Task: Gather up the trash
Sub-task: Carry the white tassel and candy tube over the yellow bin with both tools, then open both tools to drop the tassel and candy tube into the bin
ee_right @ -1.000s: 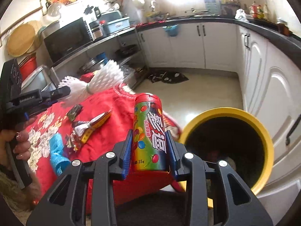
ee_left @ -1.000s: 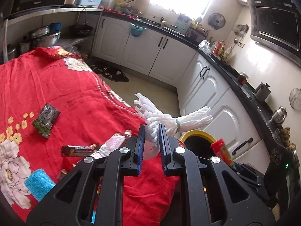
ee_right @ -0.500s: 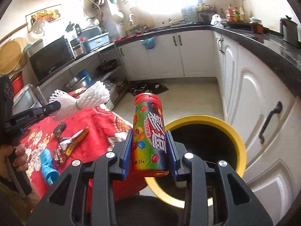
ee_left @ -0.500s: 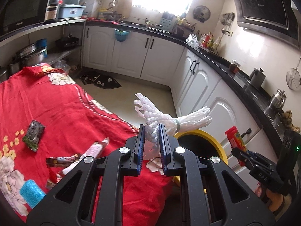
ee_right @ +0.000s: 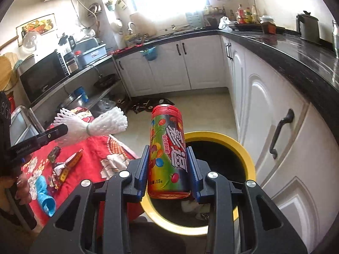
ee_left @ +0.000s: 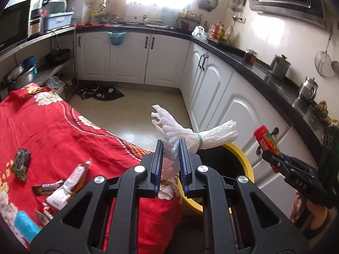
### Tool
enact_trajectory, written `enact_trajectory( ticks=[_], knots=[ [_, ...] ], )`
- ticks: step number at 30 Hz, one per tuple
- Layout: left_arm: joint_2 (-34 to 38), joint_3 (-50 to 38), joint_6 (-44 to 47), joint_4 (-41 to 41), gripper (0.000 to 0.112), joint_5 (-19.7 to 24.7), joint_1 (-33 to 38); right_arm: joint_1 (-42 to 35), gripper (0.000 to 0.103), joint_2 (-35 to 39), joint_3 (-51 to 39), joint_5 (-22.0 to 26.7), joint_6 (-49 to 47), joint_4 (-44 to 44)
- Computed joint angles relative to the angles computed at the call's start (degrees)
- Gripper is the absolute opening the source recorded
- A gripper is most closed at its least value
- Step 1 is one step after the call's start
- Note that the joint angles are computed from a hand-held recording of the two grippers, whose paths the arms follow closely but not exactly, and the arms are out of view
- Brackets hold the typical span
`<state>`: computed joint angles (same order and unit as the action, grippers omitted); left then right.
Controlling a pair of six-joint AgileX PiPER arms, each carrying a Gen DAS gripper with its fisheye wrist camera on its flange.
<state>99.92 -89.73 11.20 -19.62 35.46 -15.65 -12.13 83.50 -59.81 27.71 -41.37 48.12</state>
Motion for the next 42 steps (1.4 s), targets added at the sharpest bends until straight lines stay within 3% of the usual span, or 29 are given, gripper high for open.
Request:
enact_trajectory(
  ticks=[19, 37, 39, 41, 42],
  knots=[
    [8.4, -3.9, -7.3, 11.0, 0.01, 0.1, -8.2, -1.9, 0.032, 4.6, 1.2, -3.4, 1.9, -2.9],
    [14.3, -7.2, -9.6, 13.6, 0.011, 2.5, -10.8, -1.3, 0.032, 8.0, 1.5, -4.5, 1.3, -2.3],
    [14.7, -7.5, -9.4, 13.1, 0.017, 2.6, -10.8, -1.3, 0.033, 8.1, 1.5, -4.4, 2.2, -3.3],
    [14.8, -7.7, -9.4, 12.8, 0.036, 2.7, -10.7, -1.6, 0.036, 8.1, 1.7, -4.5, 2.1, -2.9],
    [14.8, -7.6, -9.5, 12.9, 0.04, 2.6, -10.7, -1.7, 0.038, 8.0, 1.7, -4.4, 2.2, -2.8]
  ],
)
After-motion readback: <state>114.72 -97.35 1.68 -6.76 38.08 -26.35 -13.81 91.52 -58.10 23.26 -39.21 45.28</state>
